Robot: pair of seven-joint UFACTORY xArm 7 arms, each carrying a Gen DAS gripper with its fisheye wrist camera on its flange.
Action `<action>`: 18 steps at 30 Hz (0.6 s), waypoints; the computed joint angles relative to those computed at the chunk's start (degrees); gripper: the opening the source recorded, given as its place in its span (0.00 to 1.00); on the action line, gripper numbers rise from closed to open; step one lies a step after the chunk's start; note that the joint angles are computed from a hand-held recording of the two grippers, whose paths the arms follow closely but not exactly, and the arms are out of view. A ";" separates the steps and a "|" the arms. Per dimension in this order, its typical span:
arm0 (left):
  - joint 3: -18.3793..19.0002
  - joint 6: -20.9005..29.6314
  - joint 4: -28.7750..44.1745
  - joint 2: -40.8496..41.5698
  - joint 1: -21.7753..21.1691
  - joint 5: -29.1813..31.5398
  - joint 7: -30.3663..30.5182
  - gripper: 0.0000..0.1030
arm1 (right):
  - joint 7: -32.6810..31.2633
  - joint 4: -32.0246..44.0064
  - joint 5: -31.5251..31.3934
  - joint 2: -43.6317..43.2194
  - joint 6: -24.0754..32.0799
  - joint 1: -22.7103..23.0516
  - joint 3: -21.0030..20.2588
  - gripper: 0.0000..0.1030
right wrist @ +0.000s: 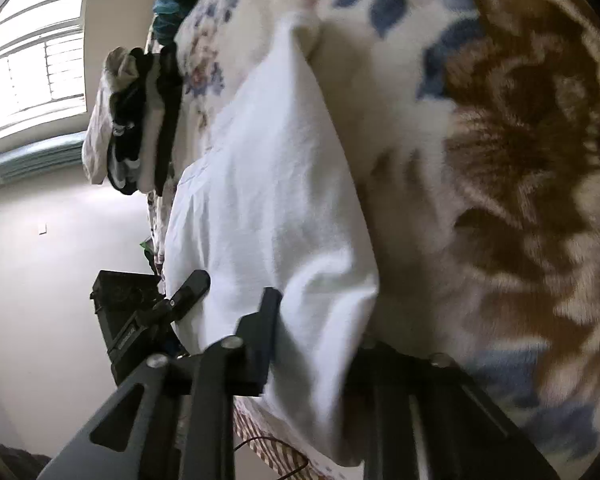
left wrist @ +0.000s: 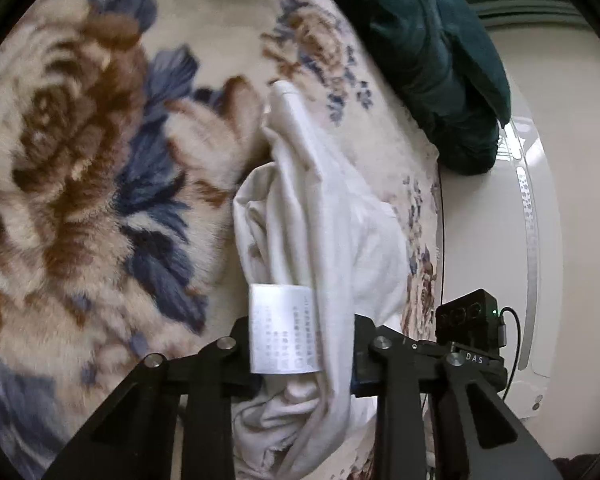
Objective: Fold small clothes
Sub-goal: 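Grasp the folded shirt with both grippers and lift it off the bed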
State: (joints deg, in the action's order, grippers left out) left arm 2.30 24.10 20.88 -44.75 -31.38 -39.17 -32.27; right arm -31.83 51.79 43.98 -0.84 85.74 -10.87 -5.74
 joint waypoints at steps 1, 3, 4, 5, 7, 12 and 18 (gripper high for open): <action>-0.88 0.85 0.80 -0.51 0.91 0.89 -1.13 0.24 | 0.64 0.01 -0.05 -1.11 0.27 0.06 0.07 0.16; -1.97 2.35 2.91 -0.33 2.56 2.83 -2.82 0.24 | 1.04 0.88 -0.66 -2.68 1.11 0.38 0.12 0.15; -2.69 3.70 4.23 -0.76 3.84 4.19 -4.14 0.24 | 1.24 1.45 -0.67 -3.12 1.90 0.51 -0.03 0.15; -3.13 4.85 5.84 -0.32 4.90 5.51 -5.07 0.24 | 1.55 2.38 -0.75 -3.60 3.17 0.56 -0.26 0.15; -3.76 8.03 8.81 -0.91 7.08 8.13 -6.94 0.24 | 2.41 4.75 -0.19 -4.80 5.83 0.97 -0.46 0.15; -2.85 17.08 17.69 -2.32 12.38 14.24 -8.88 0.24 | 6.28 11.81 2.56 -6.62 9.31 3.93 0.80 0.15; 4.32 25.58 34.60 4.66 17.15 18.22 -0.16 0.24 | 13.33 25.65 8.60 -3.67 7.28 9.50 3.98 0.15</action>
State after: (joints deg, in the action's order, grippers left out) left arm 6.62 49.69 55.48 -40.09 -14.23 -20.95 -32.43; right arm -18.50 77.44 52.58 -4.51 93.02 -1.36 -1.76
